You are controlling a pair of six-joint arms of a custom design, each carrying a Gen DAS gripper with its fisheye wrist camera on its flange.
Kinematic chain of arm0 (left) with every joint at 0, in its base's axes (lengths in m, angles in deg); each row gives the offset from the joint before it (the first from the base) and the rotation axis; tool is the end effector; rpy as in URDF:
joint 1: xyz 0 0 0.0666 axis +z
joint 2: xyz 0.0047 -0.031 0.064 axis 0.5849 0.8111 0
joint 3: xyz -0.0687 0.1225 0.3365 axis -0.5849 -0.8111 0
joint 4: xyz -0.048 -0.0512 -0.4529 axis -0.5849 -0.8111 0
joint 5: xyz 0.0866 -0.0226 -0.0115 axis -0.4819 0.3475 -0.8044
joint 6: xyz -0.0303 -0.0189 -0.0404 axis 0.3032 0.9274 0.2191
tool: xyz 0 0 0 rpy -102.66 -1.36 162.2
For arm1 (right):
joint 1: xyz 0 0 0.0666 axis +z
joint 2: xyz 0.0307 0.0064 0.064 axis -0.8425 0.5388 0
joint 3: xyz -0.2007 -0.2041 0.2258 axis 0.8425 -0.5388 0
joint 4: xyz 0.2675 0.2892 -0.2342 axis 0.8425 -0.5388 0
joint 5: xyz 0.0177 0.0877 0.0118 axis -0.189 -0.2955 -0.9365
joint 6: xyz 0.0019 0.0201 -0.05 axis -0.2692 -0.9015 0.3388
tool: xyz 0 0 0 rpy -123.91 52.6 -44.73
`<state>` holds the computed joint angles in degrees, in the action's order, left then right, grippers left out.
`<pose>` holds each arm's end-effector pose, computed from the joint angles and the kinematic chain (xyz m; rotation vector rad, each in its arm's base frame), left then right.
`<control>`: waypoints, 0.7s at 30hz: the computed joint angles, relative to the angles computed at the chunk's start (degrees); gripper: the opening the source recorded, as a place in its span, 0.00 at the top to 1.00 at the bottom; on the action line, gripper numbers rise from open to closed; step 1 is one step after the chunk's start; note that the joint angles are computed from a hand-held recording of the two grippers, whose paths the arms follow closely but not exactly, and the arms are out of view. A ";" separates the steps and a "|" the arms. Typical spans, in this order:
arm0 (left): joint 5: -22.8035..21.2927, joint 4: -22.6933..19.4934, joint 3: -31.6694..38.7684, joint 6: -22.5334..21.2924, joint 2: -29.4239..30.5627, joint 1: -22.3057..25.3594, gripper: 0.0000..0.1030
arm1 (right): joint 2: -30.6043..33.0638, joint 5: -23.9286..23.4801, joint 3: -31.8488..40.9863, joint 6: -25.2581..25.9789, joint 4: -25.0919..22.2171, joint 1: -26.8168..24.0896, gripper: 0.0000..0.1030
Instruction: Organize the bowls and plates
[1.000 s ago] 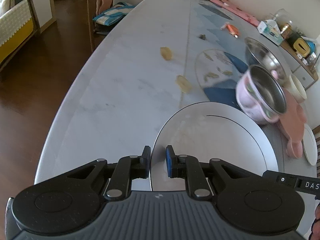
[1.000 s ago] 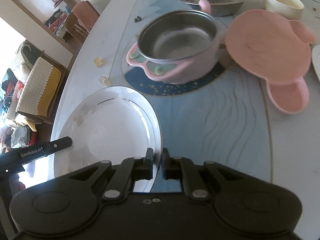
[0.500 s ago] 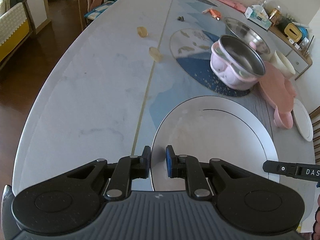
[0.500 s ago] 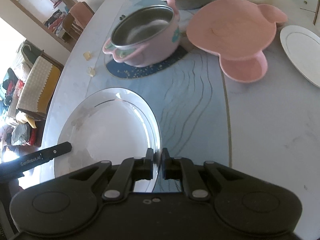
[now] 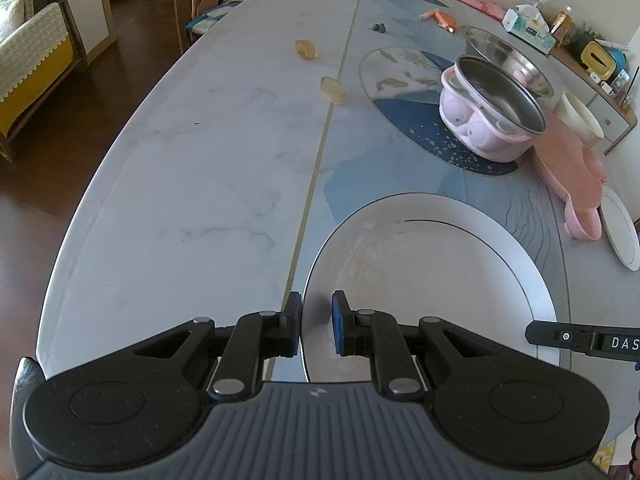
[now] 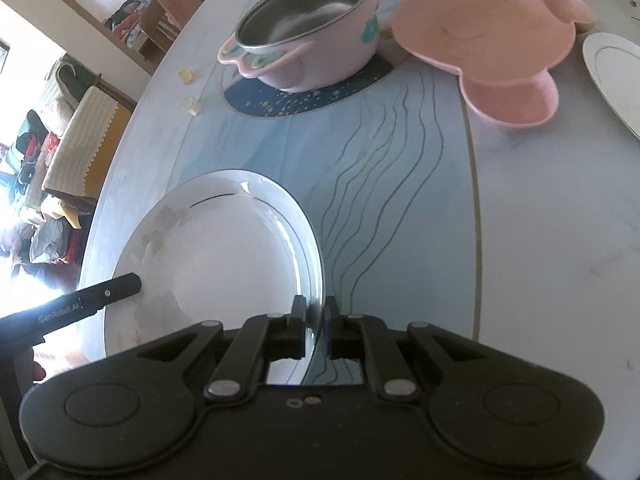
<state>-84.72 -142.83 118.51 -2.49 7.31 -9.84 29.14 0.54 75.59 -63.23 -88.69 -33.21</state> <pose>0.2894 -0.2822 0.5356 -0.2795 2.6630 -0.1501 0.3373 0.1607 0.4874 -0.0581 2.7541 0.5965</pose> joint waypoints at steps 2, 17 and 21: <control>-0.05 0.17 -0.29 -0.34 -0.13 -0.03 0.86 | 0.11 0.25 -0.01 0.12 0.05 0.19 0.91; 3.04 2.22 -2.99 -1.74 -2.21 0.99 0.85 | 0.72 2.92 0.91 -0.88 -1.01 1.58 0.90; 4.02 2.63 -3.45 -1.97 -2.78 1.49 0.85 | 0.81 4.86 1.28 -1.65 -1.45 2.17 0.85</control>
<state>-80.70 -140.20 115.06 -4.46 4.53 -8.35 29.95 5.40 76.88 -64.88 -90.13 -31.04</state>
